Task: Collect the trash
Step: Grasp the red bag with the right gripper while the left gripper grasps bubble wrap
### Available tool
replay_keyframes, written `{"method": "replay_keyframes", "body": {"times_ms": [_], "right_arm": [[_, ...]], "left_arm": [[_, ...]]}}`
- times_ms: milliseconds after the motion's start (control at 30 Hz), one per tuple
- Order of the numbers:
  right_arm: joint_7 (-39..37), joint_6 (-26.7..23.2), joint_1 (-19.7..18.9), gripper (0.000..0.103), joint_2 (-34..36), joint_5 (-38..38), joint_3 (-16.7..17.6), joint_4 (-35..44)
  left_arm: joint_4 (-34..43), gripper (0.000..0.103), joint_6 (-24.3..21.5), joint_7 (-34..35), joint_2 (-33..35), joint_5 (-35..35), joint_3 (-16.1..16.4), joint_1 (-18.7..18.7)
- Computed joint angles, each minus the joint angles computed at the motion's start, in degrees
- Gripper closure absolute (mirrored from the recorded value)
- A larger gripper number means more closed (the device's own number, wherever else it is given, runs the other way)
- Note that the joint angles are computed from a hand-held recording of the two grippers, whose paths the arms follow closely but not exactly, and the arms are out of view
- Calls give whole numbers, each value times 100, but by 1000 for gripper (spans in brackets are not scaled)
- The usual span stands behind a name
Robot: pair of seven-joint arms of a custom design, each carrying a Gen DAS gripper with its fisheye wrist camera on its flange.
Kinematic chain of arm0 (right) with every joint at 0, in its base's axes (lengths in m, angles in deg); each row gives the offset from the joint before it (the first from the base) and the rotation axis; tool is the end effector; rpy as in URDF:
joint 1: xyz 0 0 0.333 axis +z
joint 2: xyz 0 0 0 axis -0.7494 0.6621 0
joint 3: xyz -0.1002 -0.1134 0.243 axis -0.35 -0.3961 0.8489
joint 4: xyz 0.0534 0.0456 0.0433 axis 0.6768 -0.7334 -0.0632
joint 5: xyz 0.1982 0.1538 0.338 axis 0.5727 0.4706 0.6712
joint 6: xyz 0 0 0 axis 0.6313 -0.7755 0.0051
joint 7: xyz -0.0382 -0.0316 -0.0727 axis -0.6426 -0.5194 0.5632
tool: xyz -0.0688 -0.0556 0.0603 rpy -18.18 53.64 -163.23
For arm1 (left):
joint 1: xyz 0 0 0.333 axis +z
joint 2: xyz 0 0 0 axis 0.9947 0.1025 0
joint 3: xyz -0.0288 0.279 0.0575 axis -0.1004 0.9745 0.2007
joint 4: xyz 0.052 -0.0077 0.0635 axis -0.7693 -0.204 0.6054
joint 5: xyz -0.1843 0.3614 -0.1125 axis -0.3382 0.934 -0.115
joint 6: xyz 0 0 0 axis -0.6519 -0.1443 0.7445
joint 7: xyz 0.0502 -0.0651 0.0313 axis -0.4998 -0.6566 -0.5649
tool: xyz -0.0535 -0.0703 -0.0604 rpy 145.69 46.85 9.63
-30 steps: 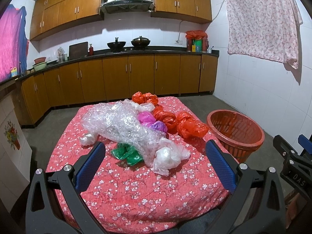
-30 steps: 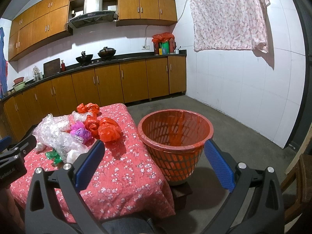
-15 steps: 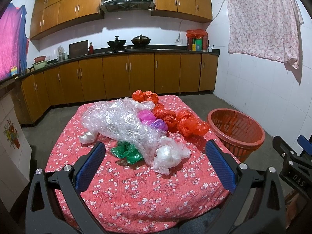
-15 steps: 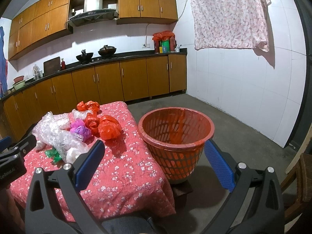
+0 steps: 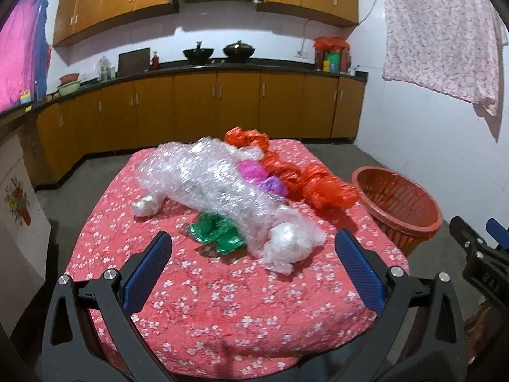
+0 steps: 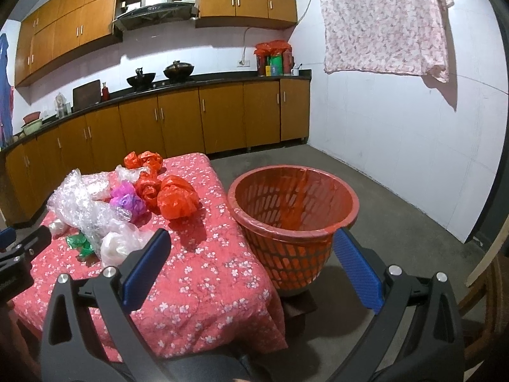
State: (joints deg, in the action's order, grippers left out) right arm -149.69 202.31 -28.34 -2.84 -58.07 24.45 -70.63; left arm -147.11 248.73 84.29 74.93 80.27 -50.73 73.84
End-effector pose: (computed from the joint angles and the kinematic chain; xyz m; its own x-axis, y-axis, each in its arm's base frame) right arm 0.3608 0.2338 0.4359 -0.5389 -0.8411 -0.0462 -0.3604 0.2798 -0.8898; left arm 0.4733 -0.2978 0.4265 -0.3840 -0.9229 0.0279 -0.4822 0.1747 -0.8585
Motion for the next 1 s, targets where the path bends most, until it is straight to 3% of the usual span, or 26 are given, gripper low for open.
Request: {"method": "replay_keyframes", "body": {"times_ms": [200, 367, 667, 800, 867, 933, 1000], "right_arm": [[313, 1107, -428, 4, 348, -577, -348, 194], [211, 1679, -832, 4, 1363, -924, -575, 1026], [-817, 2587, -841, 10, 3185, -522, -1191, 2579], [-1643, 2681, -723, 20, 3808, 42, -1390, 3093], [-2066, 2698, -676, 30, 4043, 413, -1465, 3261], [-2333, 2822, -650, 48, 4099, 714, -1536, 3241], [-2415, 2978, -621, 54, 4117, 809, -1597, 3200]], "left_arm": [[58, 2, -216, 569, 189, -745, 118, 134], [391, 2, -294, 844, 517, -1111, 208, 182], [1048, 2, -454, 1788, 1156, -2040, 368, -22], [1223, 2, -444, 2596, 1421, -2858, 350, -67], [1289, 2, -465, 2930, 1517, -3189, 352, -124], [1354, 2, -508, 3248, 1604, -3473, 349, -186], [1415, 2, -527, 3556, 1695, -3748, 332, -220]]}}
